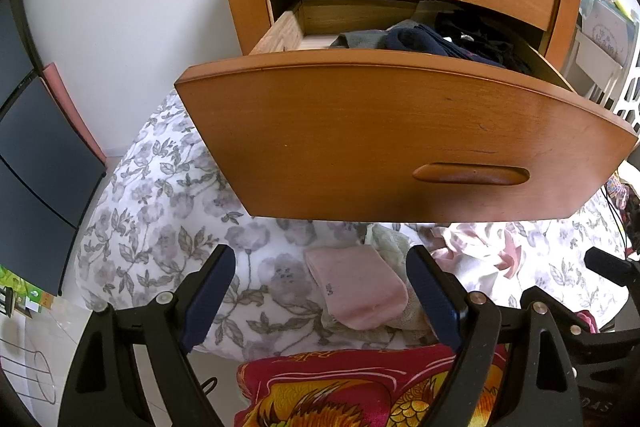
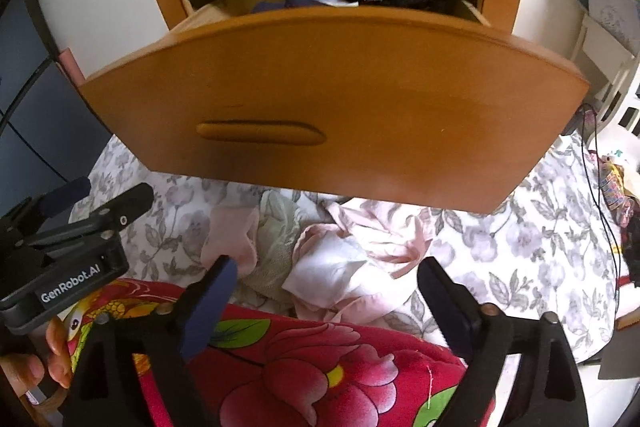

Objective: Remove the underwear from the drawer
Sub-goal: 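Move the left tool into the drawer toward the navy sock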

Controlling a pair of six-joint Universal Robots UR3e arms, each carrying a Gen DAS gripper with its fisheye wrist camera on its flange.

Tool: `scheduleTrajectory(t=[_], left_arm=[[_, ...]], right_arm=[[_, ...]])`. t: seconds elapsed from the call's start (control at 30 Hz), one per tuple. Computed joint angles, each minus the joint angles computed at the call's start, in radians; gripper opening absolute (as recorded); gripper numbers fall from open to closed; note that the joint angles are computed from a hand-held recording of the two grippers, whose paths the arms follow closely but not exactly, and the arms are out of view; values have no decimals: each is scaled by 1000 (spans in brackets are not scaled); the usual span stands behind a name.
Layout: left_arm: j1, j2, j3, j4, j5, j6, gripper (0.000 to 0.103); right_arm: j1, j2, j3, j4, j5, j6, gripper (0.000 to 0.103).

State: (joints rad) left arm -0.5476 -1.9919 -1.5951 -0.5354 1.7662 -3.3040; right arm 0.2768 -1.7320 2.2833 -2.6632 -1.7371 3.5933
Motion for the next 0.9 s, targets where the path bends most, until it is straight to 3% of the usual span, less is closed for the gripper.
scheduleTrajectory(t=[0.17, 0.4, 0.53, 0.9], left_arm=[[0, 1, -1, -1, -2, -2, 88], [2, 0, 3, -3, -14, -8, 88], [4, 4, -4, 8, -20, -11, 88], [67, 83, -57, -7, -131, -23, 88]], right_arm=[[6, -15, 6, -9, -12, 9, 103], [-81, -130, 67, 3, 90, 29, 103], [-77, -138, 71, -46, 66, 47, 103], [-94, -92, 95, -90, 96, 39, 103]])
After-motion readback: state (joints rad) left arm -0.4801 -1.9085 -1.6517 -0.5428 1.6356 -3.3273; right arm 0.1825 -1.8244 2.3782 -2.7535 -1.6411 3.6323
